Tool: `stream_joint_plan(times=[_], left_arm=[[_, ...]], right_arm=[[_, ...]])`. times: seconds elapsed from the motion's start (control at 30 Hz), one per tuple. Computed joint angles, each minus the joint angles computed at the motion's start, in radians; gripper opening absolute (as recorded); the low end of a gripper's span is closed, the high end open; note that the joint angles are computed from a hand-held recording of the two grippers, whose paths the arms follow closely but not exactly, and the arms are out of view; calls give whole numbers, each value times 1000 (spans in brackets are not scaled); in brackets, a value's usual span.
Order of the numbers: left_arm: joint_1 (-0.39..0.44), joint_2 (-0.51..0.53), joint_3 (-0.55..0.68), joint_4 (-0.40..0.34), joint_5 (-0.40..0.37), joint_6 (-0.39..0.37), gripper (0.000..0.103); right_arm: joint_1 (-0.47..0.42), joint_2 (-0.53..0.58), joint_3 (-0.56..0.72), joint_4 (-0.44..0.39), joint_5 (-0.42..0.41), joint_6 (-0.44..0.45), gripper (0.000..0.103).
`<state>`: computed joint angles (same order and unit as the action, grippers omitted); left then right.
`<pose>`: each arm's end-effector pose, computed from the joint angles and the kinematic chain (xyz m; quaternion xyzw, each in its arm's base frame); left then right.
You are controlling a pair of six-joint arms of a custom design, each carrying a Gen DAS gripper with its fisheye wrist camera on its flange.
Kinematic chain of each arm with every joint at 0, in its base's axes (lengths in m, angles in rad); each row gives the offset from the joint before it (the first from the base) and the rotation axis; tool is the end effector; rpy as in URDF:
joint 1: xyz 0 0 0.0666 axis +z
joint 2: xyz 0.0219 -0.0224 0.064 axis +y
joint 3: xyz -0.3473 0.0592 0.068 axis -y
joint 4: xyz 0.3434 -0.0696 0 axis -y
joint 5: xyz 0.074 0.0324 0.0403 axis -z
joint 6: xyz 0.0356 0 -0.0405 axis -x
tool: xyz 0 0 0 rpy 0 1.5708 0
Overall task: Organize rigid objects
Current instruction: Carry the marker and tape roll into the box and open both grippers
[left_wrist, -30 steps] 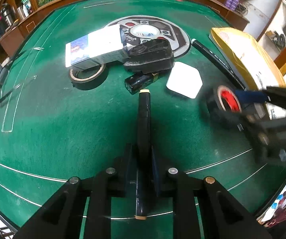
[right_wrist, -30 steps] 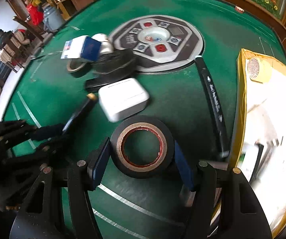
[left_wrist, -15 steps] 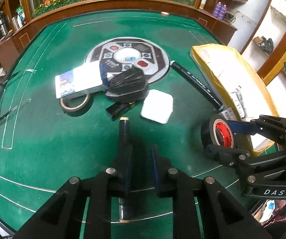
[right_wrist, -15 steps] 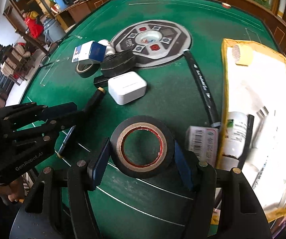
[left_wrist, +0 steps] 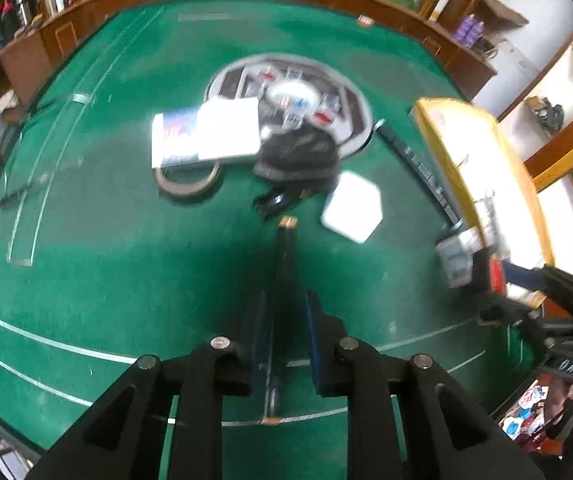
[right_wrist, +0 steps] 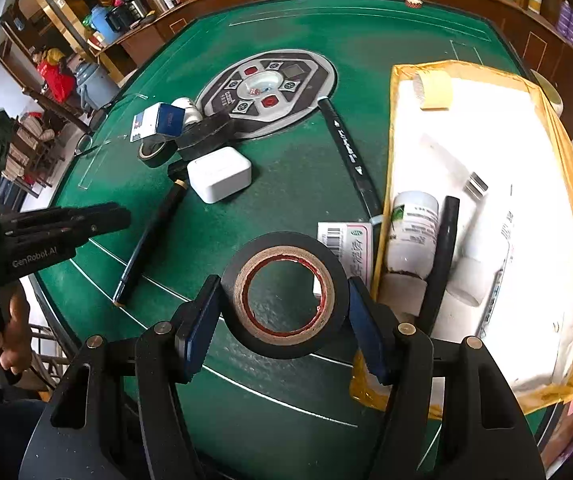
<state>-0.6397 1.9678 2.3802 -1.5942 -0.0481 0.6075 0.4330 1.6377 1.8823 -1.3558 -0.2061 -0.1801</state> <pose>0.4620 -0.3421 0.4608 0.0111 0.9808 -0.0937 0.1706 0.4457 0.2136 0.4581 -0.1454 0.9579 0.1639 0.1858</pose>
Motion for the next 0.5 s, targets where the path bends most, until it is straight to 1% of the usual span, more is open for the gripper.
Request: stream_joint_plan(times=[0.07,0.17,0.2,0.27,0.3,0.33,0.4,0.47,0.5], left_arm=[[-1,-6,-32,-1,17,14,20],[-12,18,-24,-19,22,-4,20],[-15,25,-22,-24,17,-12,20],[-21,59,11,-60,5,-22,20],[-24,52,0,-38,-11,-32,22],[-26,65,20,-47,-15,-48,22],[-31,88,54,-67,-52,-68,25],[-31,93,58,-55,-59,-83,30],[-32,85,38,-31,-71,-96,28]], right_arm=[[-1,0,-3,-1,-6,-2,63],[1,-2,-7,3,-7,0,63],[3,0,-5,3,-7,1,63],[7,4,0,2,-9,5,63],[9,4,1,2,-9,6,63],[11,2,-2,7,-6,7,63],[13,3,-2,8,-7,10,63],[14,1,-3,10,-6,10,63],[13,0,-5,13,-6,9,63]])
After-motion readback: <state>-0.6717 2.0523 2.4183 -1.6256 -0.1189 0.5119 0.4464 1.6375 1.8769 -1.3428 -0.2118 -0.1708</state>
